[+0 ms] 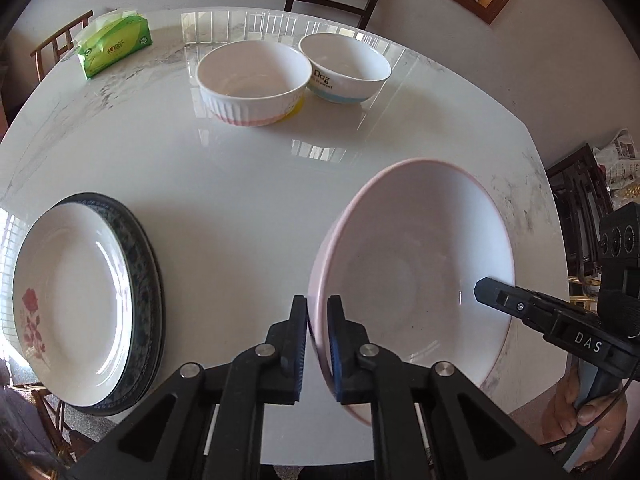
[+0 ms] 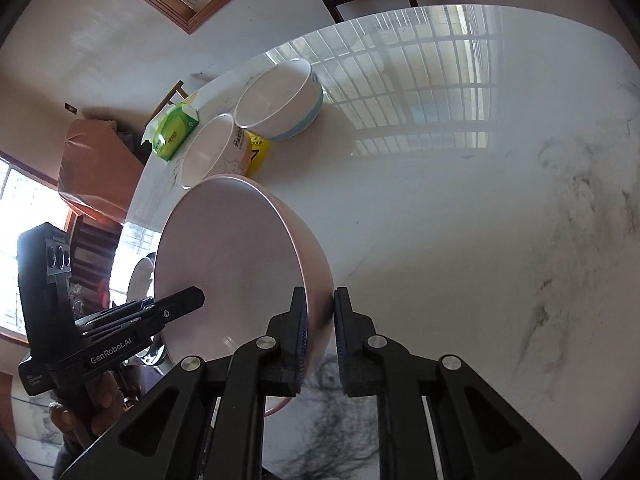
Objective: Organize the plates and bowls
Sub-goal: 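Move both tools to the pink bowl and close them on its rim, then carry the pink bowl beside the plate stack, set it down, open both tools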
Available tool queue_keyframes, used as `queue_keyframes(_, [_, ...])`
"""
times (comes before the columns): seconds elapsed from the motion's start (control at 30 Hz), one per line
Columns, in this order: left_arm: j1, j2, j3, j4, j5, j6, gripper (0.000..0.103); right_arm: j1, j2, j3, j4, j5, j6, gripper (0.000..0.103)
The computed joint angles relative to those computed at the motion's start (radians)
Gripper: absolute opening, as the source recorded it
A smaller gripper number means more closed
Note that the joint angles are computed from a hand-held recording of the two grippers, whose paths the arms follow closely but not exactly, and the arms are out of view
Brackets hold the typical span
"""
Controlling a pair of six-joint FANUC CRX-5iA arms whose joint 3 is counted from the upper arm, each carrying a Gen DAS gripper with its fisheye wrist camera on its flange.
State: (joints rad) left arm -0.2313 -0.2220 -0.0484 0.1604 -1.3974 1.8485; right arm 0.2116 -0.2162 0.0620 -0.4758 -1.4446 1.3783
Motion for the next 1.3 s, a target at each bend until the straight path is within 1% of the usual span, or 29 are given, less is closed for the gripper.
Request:
queue_keyframes(0.07, [0.030, -0.062, -0.042, 0.003, -0.031, -0.025, 0.010, 0.030, -0.047, -0.038, -0.018, -0.015, -0.023, 0.013])
queue_keyframes(0.17, [0.058, -0.128, -0.087, 0.002, -0.065, -0.046, 0.010, 0.091, -0.110, -0.087, -0.024, -0.021, -0.066, 0.014])
queue_keyframes(0.23, [0.094, -0.170, -0.114, 0.006, -0.086, -0.073, 0.010, 0.139, -0.144, -0.115, -0.012, -0.013, -0.101, 0.014])
queue_keyframes(0.33, [0.107, -0.218, -0.154, 0.006, -0.102, -0.070, 0.010, 0.231, -0.167, -0.140, 0.034, 0.000, -0.159, 0.014])
queue_keyframes(0.47, [0.156, -0.251, -0.206, 0.037, -0.105, -0.107, 0.010, 0.317, -0.180, -0.163, 0.082, 0.010, -0.223, 0.014])
queue_keyframes(0.53, [0.167, -0.256, -0.221, 0.044, -0.100, -0.112, 0.010, 0.336, -0.183, -0.168, 0.094, 0.009, -0.242, 0.014])
queue_keyframes(0.6, [0.177, -0.255, -0.227, 0.047, -0.096, -0.118, 0.010, 0.375, -0.181, -0.172, 0.124, 0.017, -0.270, 0.014])
queue_keyframes(0.73, [0.192, -0.250, -0.229, 0.048, -0.084, -0.128, 0.010, 0.407, -0.165, -0.167, 0.151, 0.028, -0.294, 0.014])
queue_keyframes(0.8, [0.200, -0.255, -0.229, 0.044, -0.087, -0.132, 0.010, 0.406, -0.164, -0.168, 0.146, 0.031, -0.299, 0.014])
queue_keyframes(0.97, [0.187, -0.242, -0.221, 0.030, -0.060, -0.134, 0.010, 0.399, -0.160, -0.175, 0.129, 0.034, -0.300, 0.014])
queue_keyframes(1.03, [0.174, -0.245, -0.222, 0.017, -0.033, -0.140, 0.012, 0.400, -0.167, -0.181, 0.131, 0.040, -0.306, 0.014])
queue_keyframes(1.1, [0.175, -0.268, -0.240, 0.022, 0.006, -0.159, 0.020, 0.398, -0.172, -0.185, 0.129, 0.044, -0.305, 0.015])
queue_keyframes(1.17, [0.187, -0.304, -0.260, 0.022, 0.041, -0.164, 0.022, 0.382, -0.186, -0.193, 0.110, 0.058, -0.302, 0.018])
queue_keyframes(1.23, [0.235, -0.357, -0.303, 0.071, 0.080, -0.206, 0.028, 0.390, -0.220, -0.215, 0.128, 0.099, -0.317, 0.020])
queue_keyframes(1.27, [0.263, -0.382, -0.323, 0.098, 0.093, -0.225, 0.041, 0.408, -0.245, -0.232, 0.160, 0.130, -0.335, 0.020])
queue_keyframes(1.3, [0.304, -0.408, -0.347, 0.141, 0.098, -0.251, 0.058, 0.416, -0.267, -0.245, 0.178, 0.155, -0.344, 0.021])
